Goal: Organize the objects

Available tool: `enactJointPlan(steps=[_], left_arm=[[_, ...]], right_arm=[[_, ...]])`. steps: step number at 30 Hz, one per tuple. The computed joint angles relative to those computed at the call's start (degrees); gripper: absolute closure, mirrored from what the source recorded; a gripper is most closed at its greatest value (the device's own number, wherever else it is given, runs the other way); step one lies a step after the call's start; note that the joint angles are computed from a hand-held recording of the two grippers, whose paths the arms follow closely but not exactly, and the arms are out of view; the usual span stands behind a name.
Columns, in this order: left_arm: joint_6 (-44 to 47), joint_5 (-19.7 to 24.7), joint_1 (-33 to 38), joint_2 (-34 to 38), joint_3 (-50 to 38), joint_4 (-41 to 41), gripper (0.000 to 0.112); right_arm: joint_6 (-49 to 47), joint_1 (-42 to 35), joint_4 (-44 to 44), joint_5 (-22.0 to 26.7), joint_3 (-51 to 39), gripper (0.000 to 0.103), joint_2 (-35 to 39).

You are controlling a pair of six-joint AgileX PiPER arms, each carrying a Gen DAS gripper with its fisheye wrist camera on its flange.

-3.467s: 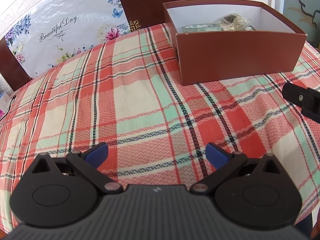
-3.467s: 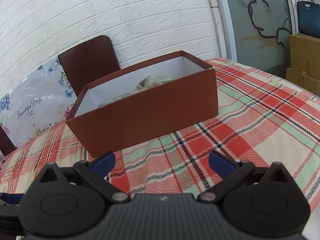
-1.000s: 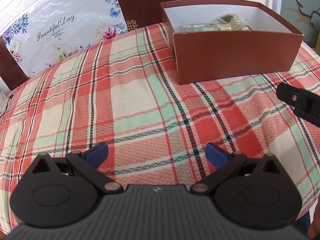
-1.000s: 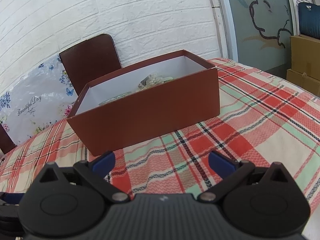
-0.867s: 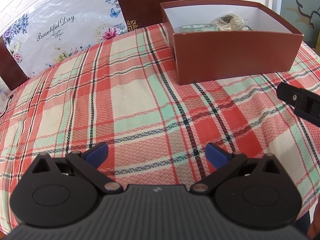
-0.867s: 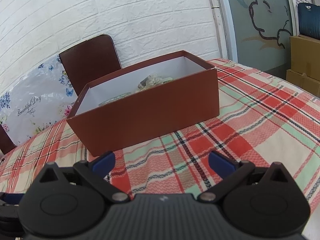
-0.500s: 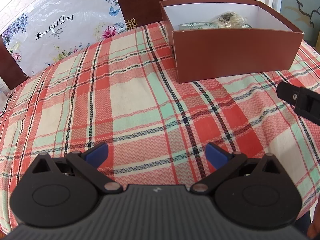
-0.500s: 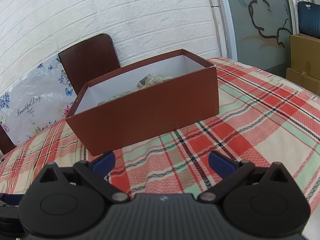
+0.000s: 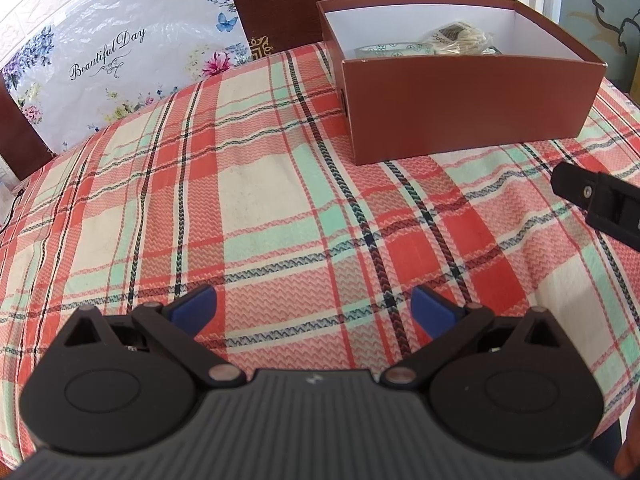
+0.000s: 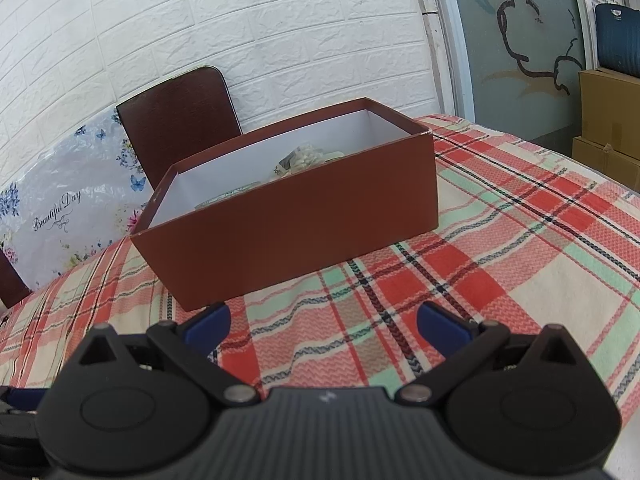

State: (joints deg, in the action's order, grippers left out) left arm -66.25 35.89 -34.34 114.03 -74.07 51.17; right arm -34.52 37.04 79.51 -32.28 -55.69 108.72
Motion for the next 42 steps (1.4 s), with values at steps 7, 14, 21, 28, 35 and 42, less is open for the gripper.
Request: enactJointPlan(steps=[7,14,21,28,35,42], left_arm=[[0.1,0.1,0.0,0.0,-0.1,-0.1,0.009],[0.2,0.1,0.0,0.0,-0.1,-0.1,0.009],[-0.6,0.0,-0.1,0.1,0.2,0.4,0.009],[-1.1,-0.4,0.0,0.1,0.6,0.9,0.009],[-1.0,-0.4,0.0,0.1,0.6,0.8,0.009],[-7.2,-3.6,0.0,-2.5,4.2,6.7,0.009]], right_arm=[[-0.1,-0.1,0.0,0.1,0.0,0.0,0.0],[-0.1,0.0,0.1,0.0,0.0,0.0,0.0],[-0.2,0.0,0.2,0.1,0.0,0.0,0.0],[-0.3,0.1,0.3,-0.1,-0.1,0.0,0.0],[-0.4,0.1,0.5,-0.1,-0.2,0.0,0.0],[-0.6,0.2,0.6,-0.2,-0.2,0.0,0.0]])
